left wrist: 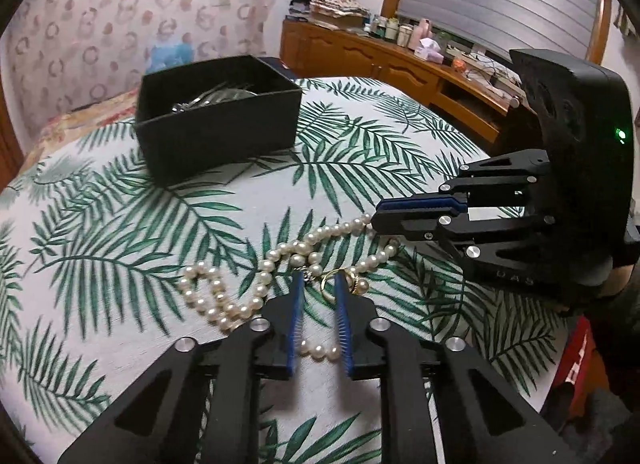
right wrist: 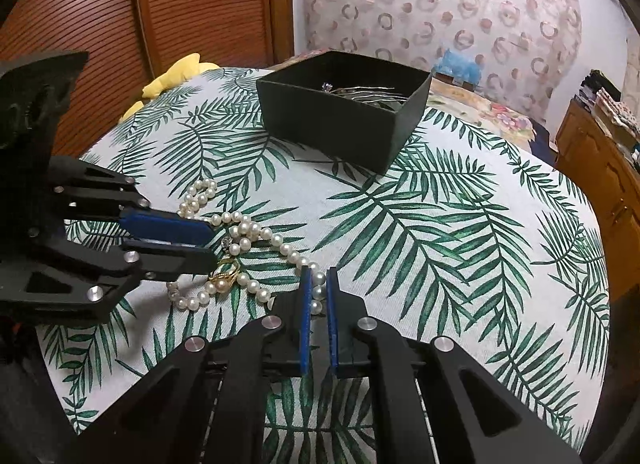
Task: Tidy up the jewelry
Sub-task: 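Grasp the pearl necklace with the right tool while the left tool approaches the gold ring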
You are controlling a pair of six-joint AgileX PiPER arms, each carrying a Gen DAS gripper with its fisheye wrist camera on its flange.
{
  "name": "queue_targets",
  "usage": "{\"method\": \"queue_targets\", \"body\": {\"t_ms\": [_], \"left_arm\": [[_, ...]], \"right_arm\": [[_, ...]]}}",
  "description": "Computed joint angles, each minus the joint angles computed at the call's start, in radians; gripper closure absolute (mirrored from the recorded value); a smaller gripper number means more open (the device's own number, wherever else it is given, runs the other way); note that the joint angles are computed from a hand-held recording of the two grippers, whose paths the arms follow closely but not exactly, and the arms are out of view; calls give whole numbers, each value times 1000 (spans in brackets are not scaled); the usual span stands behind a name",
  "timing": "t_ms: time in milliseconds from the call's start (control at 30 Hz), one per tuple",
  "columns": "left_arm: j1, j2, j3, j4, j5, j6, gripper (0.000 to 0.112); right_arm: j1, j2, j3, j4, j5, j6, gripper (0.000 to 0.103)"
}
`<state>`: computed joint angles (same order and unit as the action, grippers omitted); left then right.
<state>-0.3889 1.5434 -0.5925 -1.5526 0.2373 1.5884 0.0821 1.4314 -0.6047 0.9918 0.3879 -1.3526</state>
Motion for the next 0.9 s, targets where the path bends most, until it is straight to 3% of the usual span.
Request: {"method": "queue_targets", "body": {"t_ms": [200,433,700,767,900], "left_arm": [[31,42,-62,208,57,-198,103],[2,49,-87,334,39,-316,103],[-35,49,-90,400,0,-369,103],[-41,49,-90,411,-10,-363,111],[-20,53,-92,374,11,-320,112]], "right_arm": [[-13,-16,8,17,11,-24,95],[-31,-31,12,9,18,-25,95],[-35,-32,10,-3,23,-20,95],[-36,-33,10,1,24,-25,95],[-36,-33,9,0,24,-24,95]]}}
